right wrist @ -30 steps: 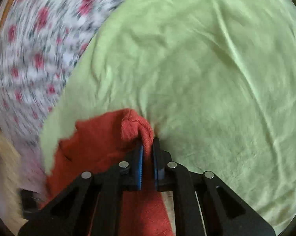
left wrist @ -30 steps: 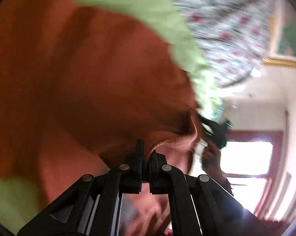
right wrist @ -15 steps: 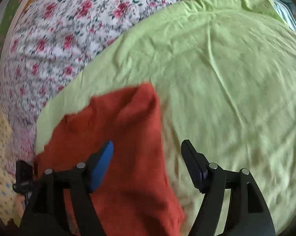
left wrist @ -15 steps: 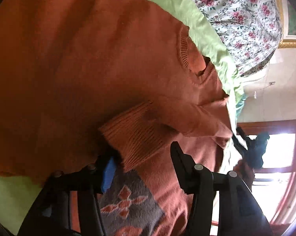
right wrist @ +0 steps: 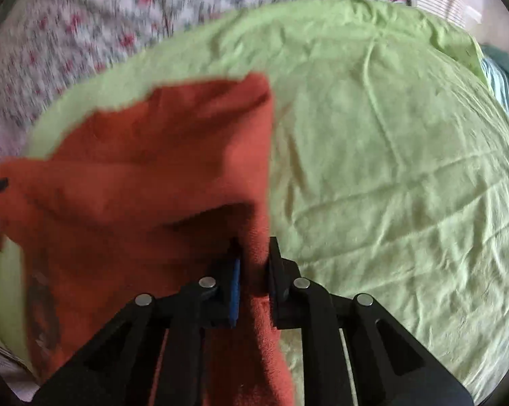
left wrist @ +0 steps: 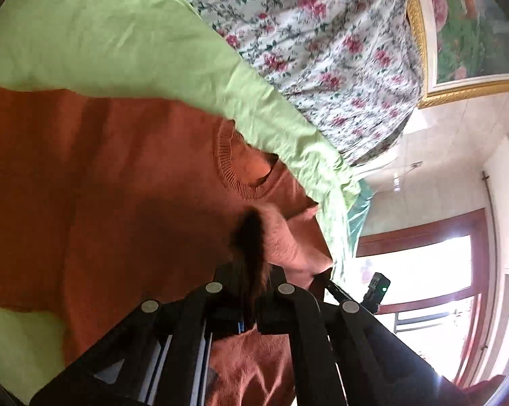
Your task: Fold small clothes
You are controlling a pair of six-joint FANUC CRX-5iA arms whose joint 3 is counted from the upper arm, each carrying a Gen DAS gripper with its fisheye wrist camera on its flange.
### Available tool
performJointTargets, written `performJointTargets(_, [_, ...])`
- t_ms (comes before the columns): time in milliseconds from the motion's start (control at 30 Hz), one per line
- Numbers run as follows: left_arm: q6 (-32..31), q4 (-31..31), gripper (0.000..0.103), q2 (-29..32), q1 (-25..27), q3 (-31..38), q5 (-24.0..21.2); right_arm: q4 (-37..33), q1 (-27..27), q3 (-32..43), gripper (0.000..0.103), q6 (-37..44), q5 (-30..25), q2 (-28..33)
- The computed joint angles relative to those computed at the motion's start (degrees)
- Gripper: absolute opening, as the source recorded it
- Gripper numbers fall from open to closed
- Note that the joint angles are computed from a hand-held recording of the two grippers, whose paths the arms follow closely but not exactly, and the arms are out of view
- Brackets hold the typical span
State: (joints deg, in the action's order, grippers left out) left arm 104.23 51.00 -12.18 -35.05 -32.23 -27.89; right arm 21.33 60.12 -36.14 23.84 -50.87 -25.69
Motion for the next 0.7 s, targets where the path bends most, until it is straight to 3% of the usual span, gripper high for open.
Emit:
performJointTargets(67, [-7.2, 10.0, 0.001, 0.0, -0.4, -4.3, -0.2, -4.5, -1.9, -0.1, 0.014, 1.5, 2.3, -2.1])
performJointTargets(100, [-6.6, 10.7, 0.001, 0.4, 0.1, -5.3, -1.7, -8.4, -3.1, 1.1, 0.014, 5.0, 2.1, -1.7])
performJointTargets(167, [-1.7, 5.4, 0.001, 2.7, 1.9, -4.9, -6.4, -14.9, -5.6, 4.0, 0.017, 11.6, 0.2, 0.5])
performJointTargets(233, [1.7, 0.1, 0.002, 4.2, 2.1, -3.8, -8.0, -19.3, -7.4, 6.4, 0.036, 15.1, -2.6, 2.0])
performJointTargets(300, [4.3, -3.6, 0.002, 4.7, 2.2, -2.8, -8.7, -17.1, -6.5, 6.5, 0.047, 12.0, -4.1, 1.7])
performJointTargets(433, [7.8, -7.8, 0.002, 5.1, 1.3, -1.3, -6.9, -12.7, -7.6, 5.8, 0.061, 9.2, 1.7, 1.2])
performJointTargets(533, [10.8, -11.8, 0.002, 5.2, 1.7, 0.0, -8.6, -11.1, -11.0, 8.8, 0.061, 9.5, 4.2, 7.2])
performJointTargets(633, [12.7, -14.0, 0.002, 5.8, 1.7, 1.1, -9.5, -18.2, -15.1, 14.0, 0.06, 15.9, 6.5, 14.2])
performJointTargets(667, [12.8, -14.6, 0.002, 5.7, 2.0, 1.3, -10.0, -18.9, -15.4, 15.5, 0.054, 17.5, 5.6, 16.3])
performJointTargets(700, [13.3, -15.2, 0.002, 5.7, 2.0, 1.7, -10.4, -17.6, -14.9, 16.3, 0.021, 18.0, 4.1, 17.9])
